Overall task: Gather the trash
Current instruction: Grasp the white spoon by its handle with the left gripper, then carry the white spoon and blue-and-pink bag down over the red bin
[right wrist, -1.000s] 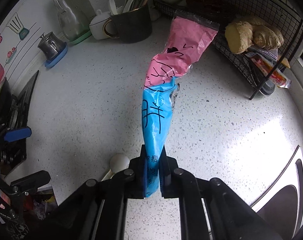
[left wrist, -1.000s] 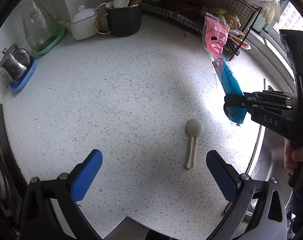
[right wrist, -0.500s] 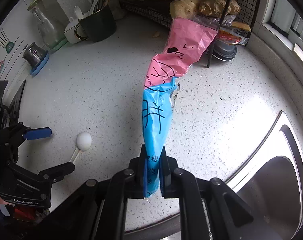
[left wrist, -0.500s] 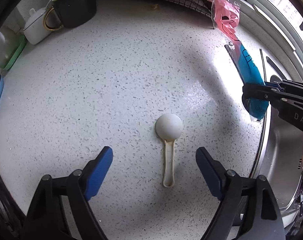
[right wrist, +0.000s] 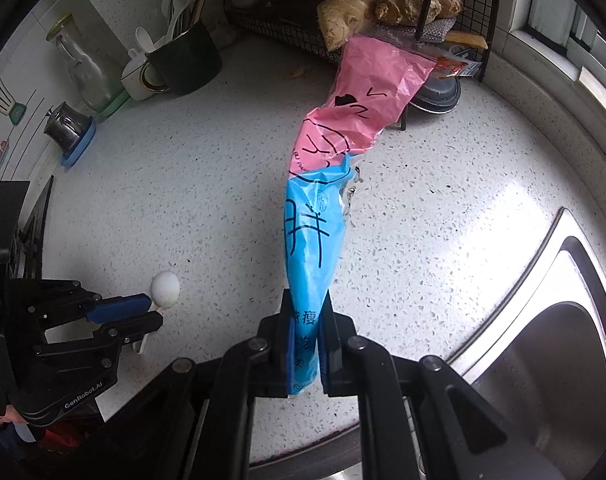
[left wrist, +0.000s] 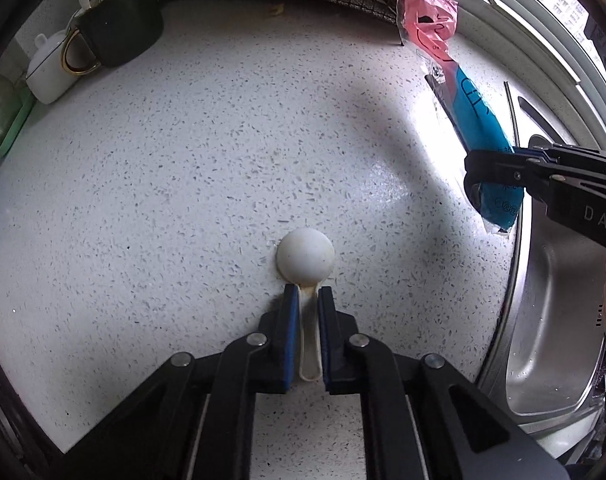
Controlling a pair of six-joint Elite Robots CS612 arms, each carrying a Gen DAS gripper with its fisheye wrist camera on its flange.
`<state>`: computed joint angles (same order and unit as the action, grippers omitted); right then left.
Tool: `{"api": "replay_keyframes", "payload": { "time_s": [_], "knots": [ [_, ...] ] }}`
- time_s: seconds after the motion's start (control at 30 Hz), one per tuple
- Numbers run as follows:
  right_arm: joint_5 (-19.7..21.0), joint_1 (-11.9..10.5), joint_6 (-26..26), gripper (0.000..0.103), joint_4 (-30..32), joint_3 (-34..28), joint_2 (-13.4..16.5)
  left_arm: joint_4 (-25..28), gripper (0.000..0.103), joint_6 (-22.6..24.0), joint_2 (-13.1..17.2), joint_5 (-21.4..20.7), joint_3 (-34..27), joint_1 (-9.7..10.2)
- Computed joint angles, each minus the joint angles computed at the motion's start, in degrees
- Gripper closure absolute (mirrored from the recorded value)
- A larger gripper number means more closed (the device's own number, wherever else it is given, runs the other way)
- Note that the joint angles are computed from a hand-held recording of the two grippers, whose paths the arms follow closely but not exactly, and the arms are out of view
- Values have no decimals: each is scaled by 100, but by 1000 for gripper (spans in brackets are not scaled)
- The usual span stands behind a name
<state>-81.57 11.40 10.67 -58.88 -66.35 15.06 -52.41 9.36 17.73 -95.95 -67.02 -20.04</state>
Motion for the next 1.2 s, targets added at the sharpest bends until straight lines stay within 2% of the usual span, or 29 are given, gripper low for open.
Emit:
{"api": "replay_keyframes", "payload": {
  "time_s": [0.17,0.3,0.5,0.73,0.97,1.2],
  "knots": [
    [14,6,-3,95,98,-105,25,80,95,-157,49,-47,-140,-3],
    [41,31,-4,95,124,-120,16,126,95,-159,51,-122,-275,123],
    [43,101,-127,95,175,-107,-37,74,95,-249,21,-187,-457,204],
    [110,272,-417,95,103,57,-152,100,95,-329,28,-125,-708,332],
    [304,463,-716,95,4,265,-255,391,95,-472,76,7,-1188,499],
    [380,684,-939,95,-19,246,-294,632,95,-544,277,48,-1830,696]
  ]
}}
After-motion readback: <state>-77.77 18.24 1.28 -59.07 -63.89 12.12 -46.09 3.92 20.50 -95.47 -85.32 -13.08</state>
